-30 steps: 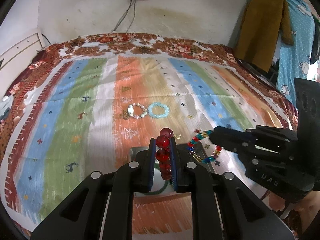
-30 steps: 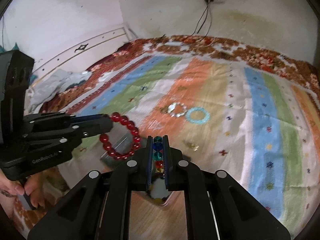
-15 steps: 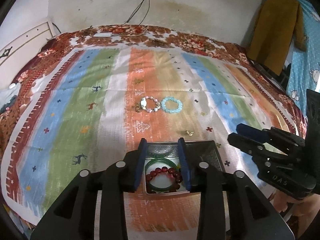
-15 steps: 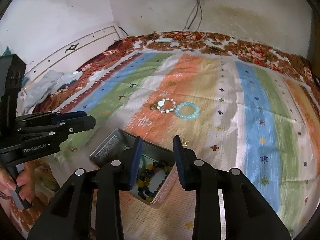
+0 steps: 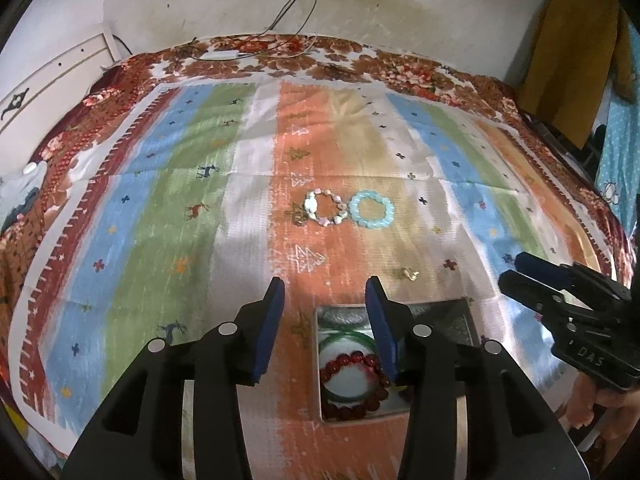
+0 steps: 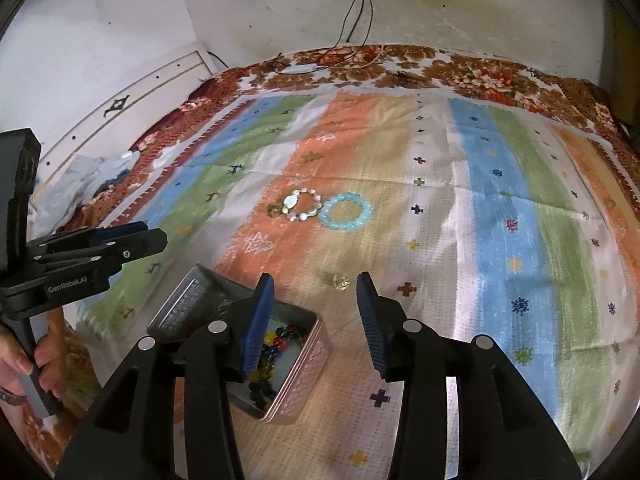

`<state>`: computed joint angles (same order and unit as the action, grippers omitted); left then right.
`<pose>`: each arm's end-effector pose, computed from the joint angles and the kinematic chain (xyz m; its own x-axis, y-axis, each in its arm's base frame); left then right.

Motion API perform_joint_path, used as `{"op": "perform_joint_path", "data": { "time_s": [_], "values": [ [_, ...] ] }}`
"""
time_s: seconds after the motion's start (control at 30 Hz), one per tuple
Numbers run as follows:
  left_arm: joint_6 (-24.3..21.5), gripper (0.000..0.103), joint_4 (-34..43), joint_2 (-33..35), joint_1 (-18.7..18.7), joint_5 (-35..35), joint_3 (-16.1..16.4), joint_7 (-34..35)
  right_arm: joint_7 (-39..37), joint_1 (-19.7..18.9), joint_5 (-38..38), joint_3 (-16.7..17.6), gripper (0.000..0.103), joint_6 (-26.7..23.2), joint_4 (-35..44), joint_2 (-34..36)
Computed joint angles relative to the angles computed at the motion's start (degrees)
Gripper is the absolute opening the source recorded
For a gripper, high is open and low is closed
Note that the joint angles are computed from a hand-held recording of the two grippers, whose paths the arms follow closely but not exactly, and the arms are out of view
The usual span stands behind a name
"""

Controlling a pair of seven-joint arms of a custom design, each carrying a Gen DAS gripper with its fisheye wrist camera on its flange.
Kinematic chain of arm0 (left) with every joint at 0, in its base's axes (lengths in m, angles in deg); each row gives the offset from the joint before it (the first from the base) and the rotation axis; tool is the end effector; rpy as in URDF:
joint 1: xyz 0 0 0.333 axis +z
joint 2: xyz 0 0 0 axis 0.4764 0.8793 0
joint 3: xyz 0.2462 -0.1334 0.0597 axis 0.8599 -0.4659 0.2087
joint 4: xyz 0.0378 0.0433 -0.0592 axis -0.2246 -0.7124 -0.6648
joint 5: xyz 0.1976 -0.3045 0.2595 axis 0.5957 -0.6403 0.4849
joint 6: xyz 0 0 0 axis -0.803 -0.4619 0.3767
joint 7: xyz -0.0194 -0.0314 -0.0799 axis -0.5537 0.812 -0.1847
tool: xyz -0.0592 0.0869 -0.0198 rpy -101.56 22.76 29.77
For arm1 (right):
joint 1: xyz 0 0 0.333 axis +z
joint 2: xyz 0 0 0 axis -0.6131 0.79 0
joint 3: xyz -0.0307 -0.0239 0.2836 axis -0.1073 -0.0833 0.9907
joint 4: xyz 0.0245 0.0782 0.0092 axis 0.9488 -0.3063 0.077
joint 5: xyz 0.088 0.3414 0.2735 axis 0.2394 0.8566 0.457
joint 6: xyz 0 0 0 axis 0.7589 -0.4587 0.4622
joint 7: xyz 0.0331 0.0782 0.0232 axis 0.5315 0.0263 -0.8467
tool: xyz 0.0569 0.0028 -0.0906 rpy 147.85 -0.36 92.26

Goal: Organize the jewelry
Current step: 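Move both open tools toward the white-pink and light-blue bracelets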

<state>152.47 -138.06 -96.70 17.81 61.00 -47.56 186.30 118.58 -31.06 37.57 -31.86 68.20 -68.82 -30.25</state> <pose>0.5425 -0.1601 0.6422 -0.3293 -0.9335 0.1420 -0.7707 0.1789 -0.6115 0.4660 0.0787 0.5999 0.1246 -0.9796 -0.1580 -0.7222 0.0197 -0.6914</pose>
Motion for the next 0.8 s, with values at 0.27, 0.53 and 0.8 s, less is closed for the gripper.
{"op": "perform_joint_path", "data": {
  "time_s": [0.27, 0.53, 0.8],
  "values": [
    [-0.04, 0.048, 3.15, 3.18, 0.51, 2.24, -1.05, -0.30, -0.04, -0.26, -0.21, -0.43, 0.051, 1.20, 2.55, 3.16],
    [-0.04, 0.054, 7.82, 7.95, 1.46, 4.65, -2.16, -1.40, 0.48, -1.05, 0.29, -1.00, 0.059, 1.26, 5.84, 7.42],
    [-0.51, 0.059, 12.80, 12.94, 2.36, 5.64, -3.19, -2.10, -0.22, -1.31, -0.71, -1.45, 0.065, 0.84, 9.81, 12.06]
  ]
}}
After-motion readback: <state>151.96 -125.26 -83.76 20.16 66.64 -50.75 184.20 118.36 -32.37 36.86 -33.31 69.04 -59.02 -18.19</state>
